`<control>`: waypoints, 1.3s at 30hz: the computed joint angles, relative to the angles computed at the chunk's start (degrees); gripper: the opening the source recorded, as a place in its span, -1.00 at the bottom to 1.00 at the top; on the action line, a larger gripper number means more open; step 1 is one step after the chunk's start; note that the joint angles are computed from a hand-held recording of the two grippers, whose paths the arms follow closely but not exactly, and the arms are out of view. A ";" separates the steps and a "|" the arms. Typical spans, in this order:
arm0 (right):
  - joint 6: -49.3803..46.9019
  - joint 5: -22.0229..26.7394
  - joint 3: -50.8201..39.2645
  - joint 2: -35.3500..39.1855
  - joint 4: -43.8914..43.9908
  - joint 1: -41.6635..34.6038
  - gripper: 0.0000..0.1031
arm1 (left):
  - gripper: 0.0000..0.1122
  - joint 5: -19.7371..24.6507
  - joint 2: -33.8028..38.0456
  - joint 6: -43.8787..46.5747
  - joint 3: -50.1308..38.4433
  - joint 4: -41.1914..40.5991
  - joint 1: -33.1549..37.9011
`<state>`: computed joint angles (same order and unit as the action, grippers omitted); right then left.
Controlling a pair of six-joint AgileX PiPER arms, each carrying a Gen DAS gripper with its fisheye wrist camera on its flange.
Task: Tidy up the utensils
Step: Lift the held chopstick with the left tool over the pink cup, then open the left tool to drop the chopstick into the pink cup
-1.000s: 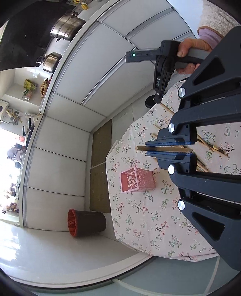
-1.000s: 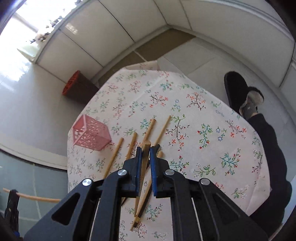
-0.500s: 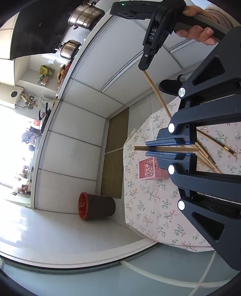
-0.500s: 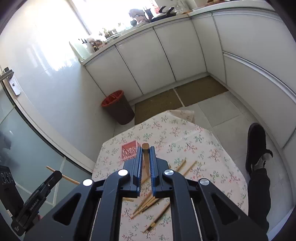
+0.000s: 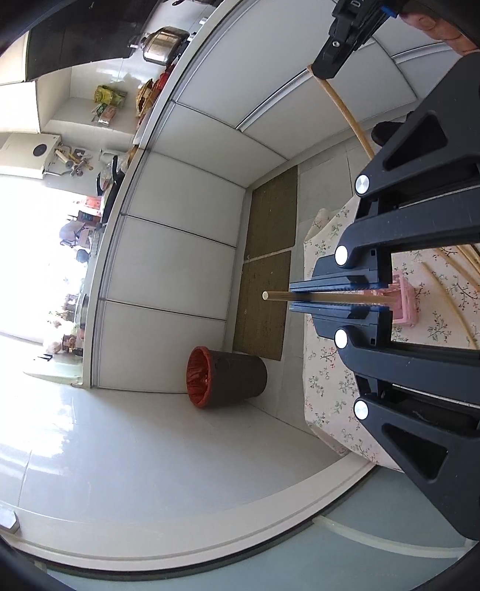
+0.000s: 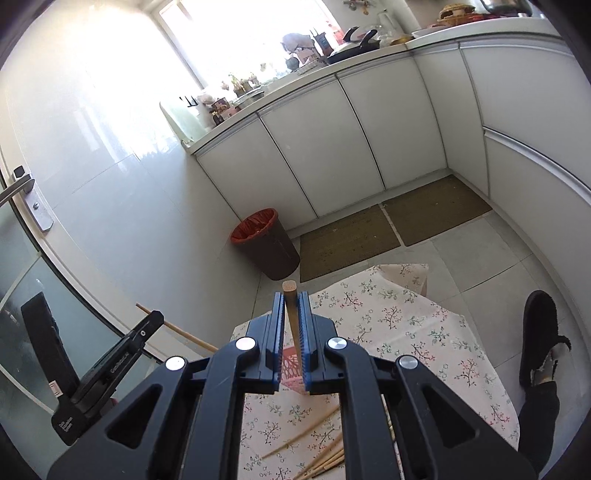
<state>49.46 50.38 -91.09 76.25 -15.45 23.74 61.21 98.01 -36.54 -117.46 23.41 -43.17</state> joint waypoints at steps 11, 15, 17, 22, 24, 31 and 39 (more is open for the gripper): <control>-3.61 -5.28 -4.92 8.61 2.33 -2.60 -0.85 | -0.78 -8.62 -0.60 0.80 9.33 -5.39 3.50; -3.95 -5.77 -6.42 11.12 1.25 -1.76 -0.85 | -0.61 -14.02 -10.16 -9.89 19.53 2.46 2.27; -4.17 -5.90 -7.44 12.86 1.37 -1.44 -0.85 | -0.39 -15.48 -14.23 -15.50 23.95 6.55 1.50; -2.24 -6.30 -8.67 16.76 -0.83 0.46 -0.84 | -0.19 -16.07 -21.09 -24.58 31.93 13.18 1.19; -1.69 -6.63 -9.06 18.37 -0.95 1.10 -0.84 | -0.19 -16.51 -21.63 -23.31 32.08 11.37 2.96; 0.43 -4.65 -11.60 21.96 -3.78 4.19 -0.68 | -0.18 -14.93 -20.38 -17.68 30.41 5.29 6.21; 13.47 1.02 -4.67 14.96 -19.39 10.64 0.05 | 0.09 -12.64 -19.16 -14.78 28.64 2.56 4.49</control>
<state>62.94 51.40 -95.76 91.22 -34.84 34.37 48.57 78.85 -51.32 -88.82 25.97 -38.68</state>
